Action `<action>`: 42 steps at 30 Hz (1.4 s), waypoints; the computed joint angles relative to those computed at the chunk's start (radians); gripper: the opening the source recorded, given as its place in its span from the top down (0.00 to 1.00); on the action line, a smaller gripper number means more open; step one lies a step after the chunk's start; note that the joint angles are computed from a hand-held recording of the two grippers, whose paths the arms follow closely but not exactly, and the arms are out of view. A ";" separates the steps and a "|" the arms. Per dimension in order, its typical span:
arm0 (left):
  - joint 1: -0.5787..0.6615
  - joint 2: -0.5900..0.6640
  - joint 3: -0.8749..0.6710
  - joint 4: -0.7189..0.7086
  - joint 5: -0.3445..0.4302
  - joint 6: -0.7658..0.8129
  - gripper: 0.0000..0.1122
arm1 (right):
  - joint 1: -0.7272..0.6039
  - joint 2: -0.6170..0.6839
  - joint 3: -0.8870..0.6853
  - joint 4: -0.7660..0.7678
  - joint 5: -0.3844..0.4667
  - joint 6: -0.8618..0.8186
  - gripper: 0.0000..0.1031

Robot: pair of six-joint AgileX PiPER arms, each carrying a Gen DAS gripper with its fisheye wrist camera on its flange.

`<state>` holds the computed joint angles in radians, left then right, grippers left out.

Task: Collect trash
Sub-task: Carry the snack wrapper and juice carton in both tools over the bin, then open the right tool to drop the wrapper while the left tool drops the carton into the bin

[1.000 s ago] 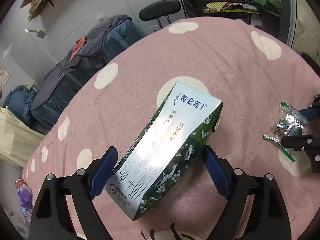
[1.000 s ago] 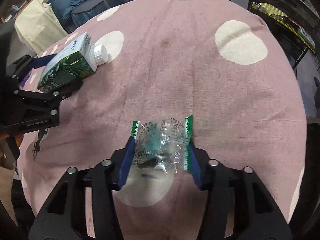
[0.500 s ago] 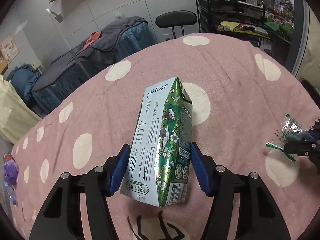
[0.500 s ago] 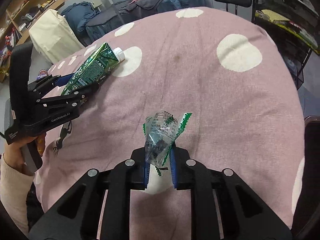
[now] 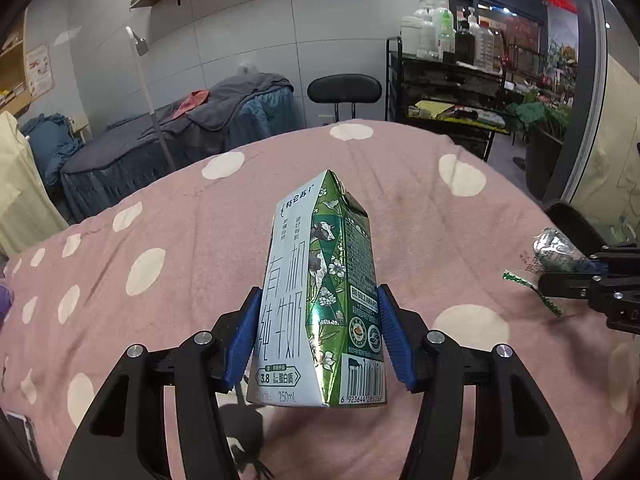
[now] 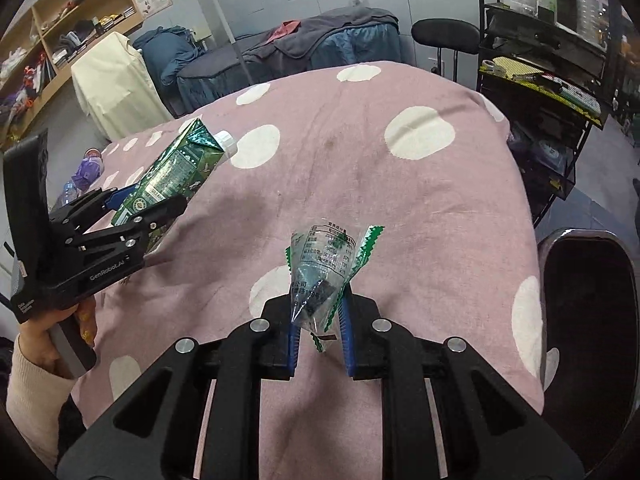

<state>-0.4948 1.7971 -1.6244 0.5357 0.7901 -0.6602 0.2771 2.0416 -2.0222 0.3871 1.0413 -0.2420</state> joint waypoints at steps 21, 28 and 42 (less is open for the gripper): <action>-0.348 0.023 -0.066 0.287 0.024 -0.375 0.50 | -0.372 -0.315 0.464 0.164 -0.189 -0.215 0.83; -0.392 0.087 -0.156 0.263 0.026 -0.385 0.50 | -0.478 -0.244 0.476 0.078 -0.206 -0.180 0.83; -0.443 0.376 -0.617 0.030 0.105 -0.127 0.50 | -0.523 -0.016 0.408 -0.063 -0.203 -0.071 0.61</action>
